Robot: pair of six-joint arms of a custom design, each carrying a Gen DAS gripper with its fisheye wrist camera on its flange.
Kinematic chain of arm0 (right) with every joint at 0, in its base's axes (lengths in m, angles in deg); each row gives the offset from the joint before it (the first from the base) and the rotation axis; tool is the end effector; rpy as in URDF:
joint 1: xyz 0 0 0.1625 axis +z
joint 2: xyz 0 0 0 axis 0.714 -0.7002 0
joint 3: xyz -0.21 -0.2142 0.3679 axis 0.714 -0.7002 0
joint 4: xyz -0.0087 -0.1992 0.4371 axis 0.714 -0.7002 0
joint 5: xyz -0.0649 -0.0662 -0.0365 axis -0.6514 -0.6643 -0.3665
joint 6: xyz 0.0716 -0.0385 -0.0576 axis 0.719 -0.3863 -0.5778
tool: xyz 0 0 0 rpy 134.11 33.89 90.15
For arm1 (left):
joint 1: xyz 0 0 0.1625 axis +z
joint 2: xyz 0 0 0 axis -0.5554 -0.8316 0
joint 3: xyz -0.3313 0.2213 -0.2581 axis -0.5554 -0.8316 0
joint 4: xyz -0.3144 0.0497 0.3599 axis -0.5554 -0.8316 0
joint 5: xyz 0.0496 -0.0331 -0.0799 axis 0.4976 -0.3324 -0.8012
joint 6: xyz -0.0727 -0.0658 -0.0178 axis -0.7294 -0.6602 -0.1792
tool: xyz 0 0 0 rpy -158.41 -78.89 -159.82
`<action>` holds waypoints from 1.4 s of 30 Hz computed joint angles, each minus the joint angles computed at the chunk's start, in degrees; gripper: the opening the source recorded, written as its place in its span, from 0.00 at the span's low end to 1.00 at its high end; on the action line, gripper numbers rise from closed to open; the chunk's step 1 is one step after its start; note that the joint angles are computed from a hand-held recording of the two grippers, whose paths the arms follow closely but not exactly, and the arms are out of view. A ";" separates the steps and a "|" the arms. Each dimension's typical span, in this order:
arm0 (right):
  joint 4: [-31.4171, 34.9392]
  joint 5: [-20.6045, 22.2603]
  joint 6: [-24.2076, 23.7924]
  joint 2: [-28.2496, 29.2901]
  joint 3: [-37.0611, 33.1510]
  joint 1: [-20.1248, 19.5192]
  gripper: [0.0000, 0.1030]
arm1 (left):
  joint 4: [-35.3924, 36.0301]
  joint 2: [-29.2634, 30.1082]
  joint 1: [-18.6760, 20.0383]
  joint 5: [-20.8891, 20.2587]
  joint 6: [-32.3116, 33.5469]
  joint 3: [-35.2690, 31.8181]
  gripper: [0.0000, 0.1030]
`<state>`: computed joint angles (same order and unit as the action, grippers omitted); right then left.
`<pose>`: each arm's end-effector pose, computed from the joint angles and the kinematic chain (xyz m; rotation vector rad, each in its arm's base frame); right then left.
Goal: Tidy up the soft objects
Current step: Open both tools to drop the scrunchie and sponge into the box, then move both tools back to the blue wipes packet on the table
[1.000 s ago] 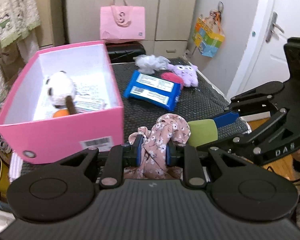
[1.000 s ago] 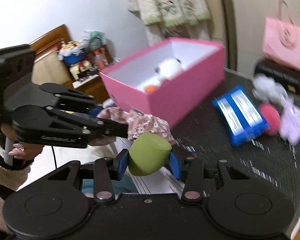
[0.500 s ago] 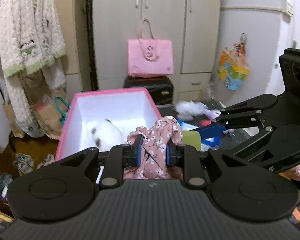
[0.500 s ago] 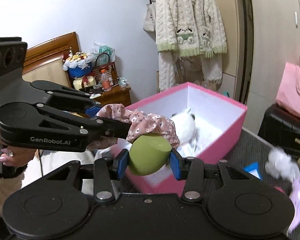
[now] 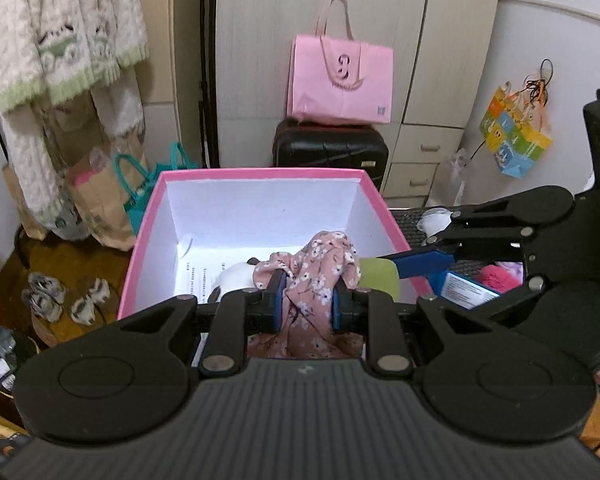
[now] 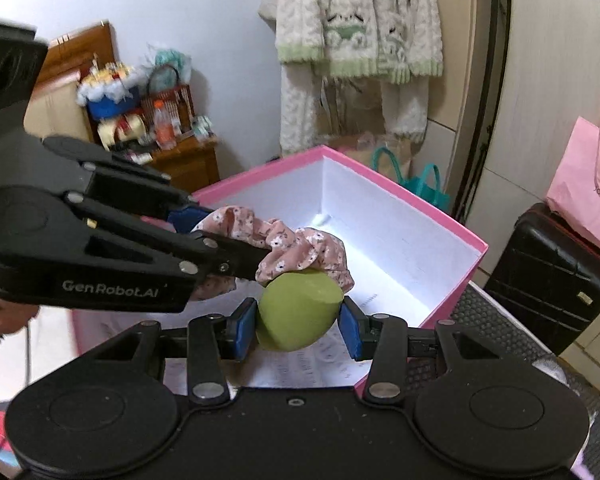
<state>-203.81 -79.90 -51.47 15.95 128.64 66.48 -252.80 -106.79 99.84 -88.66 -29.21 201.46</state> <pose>0.3254 -0.5743 -0.0168 0.9254 -2.3227 0.7978 -0.0925 -0.6168 0.2724 1.0997 2.4684 -0.7356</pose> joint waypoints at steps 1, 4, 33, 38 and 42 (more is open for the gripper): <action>0.12 -1.15 -0.99 0.50 -0.68 -0.05 0.48 | 0.78 1.06 0.22 -0.13 -0.41 -1.10 0.20; 0.16 -3.73 -3.09 1.49 -2.16 -0.31 0.48 | 2.65 3.55 0.80 -0.35 -1.09 -3.69 0.20; -3.15 -7.99 -1.30 -1.86 3.14 3.86 0.79 | 1.61 -6.68 -3.47 3.24 5.17 3.16 0.74; -4.91 -9.00 0.03 -3.39 6.34 5.52 0.80 | 5.83 -10.57 -4.87 2.29 3.64 4.96 0.74; -7.02 -9.02 1.03 -5.51 10.29 6.75 0.80 | 10.40 -13.98 -6.06 -0.26 2.13 6.46 0.74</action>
